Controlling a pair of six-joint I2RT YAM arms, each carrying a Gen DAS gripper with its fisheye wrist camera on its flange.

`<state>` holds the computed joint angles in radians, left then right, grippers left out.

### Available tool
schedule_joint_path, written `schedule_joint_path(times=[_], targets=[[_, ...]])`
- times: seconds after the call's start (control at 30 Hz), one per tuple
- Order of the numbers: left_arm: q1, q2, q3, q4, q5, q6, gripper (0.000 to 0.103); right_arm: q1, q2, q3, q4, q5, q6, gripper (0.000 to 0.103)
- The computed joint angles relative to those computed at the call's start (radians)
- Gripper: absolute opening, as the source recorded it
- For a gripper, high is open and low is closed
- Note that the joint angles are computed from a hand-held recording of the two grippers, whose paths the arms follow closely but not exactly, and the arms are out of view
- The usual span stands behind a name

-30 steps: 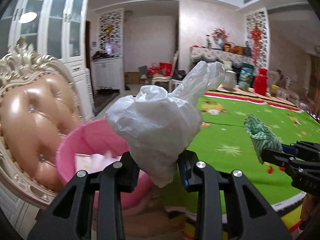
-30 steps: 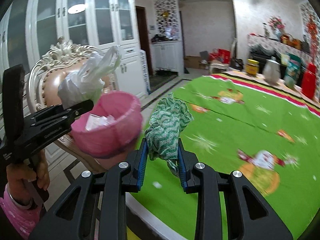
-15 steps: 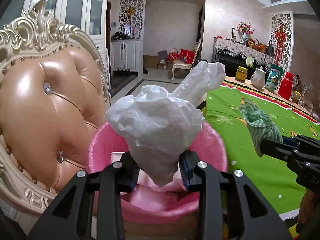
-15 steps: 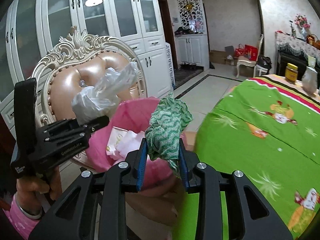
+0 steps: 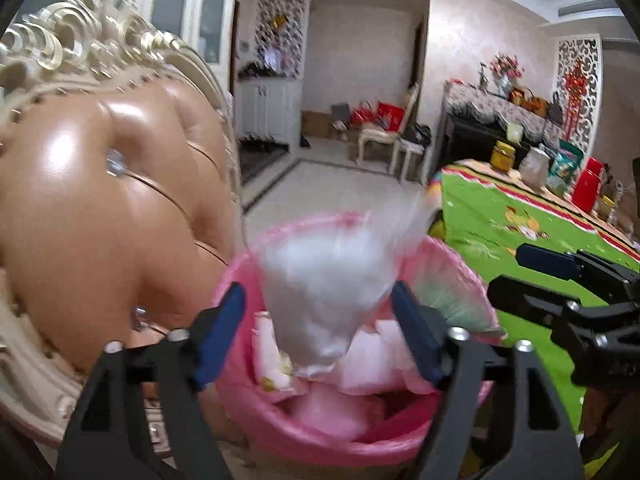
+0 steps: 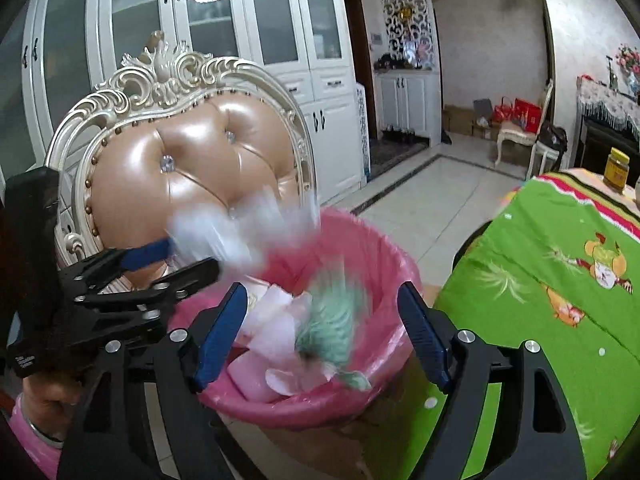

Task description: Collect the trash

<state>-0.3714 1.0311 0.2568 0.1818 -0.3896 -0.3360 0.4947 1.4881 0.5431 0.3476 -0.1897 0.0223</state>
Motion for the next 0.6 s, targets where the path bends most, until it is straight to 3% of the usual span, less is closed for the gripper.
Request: schedule_joint_path(times=[0.07,0.1,0.2,0.23,0.33,0.4,0.47,0.53,0.6], targets=[[-0.056,-0.072,-0.021,-0.04,-0.102,-0.009,0.095,-0.017,-0.041,-0.023,-0.011,-0.008,0.001,0.074],[-0.102,-0.124,-0.035,-0.068,-0.175,-0.012,0.097,-0.025,-0.069,-0.036,-0.02,-0.01,0.002,0.074],[-0.261,-0.247,-0.04,-0.187,-0.378,-0.037,0.098,-0.061,-0.222,-0.104,-0.074,-0.025,0.004,0.077],[-0.309,-0.256,-0.023,-0.239,-0.431,-0.062,0.098,-0.074,-0.285,-0.123,-0.112,-0.031,0.002,0.083],[-0.492,-0.237,0.072,-0.422,-0.604,-0.206,0.098,-0.117,-0.489,-0.165,-0.261,-0.053,-0.037,0.086],[-0.563,-0.246,0.11,-0.481,-0.656,-0.267,0.098,-0.153,-0.618,-0.178,-0.375,-0.07,-0.064,0.086],[-0.667,-0.225,0.168,-0.6,-0.709,-0.41,0.098,-0.206,-0.729,-0.188,-0.472,-0.109,-0.088,0.086],[-0.745,-0.161,0.233,-0.722,-0.735,-0.569,0.098,-0.295,-0.832,-0.194,-0.582,-0.181,-0.127,0.086],[-0.788,-0.116,0.268,-0.77,-0.734,-0.628,0.098,-0.4,-0.904,-0.197,-0.685,-0.261,-0.185,0.086]])
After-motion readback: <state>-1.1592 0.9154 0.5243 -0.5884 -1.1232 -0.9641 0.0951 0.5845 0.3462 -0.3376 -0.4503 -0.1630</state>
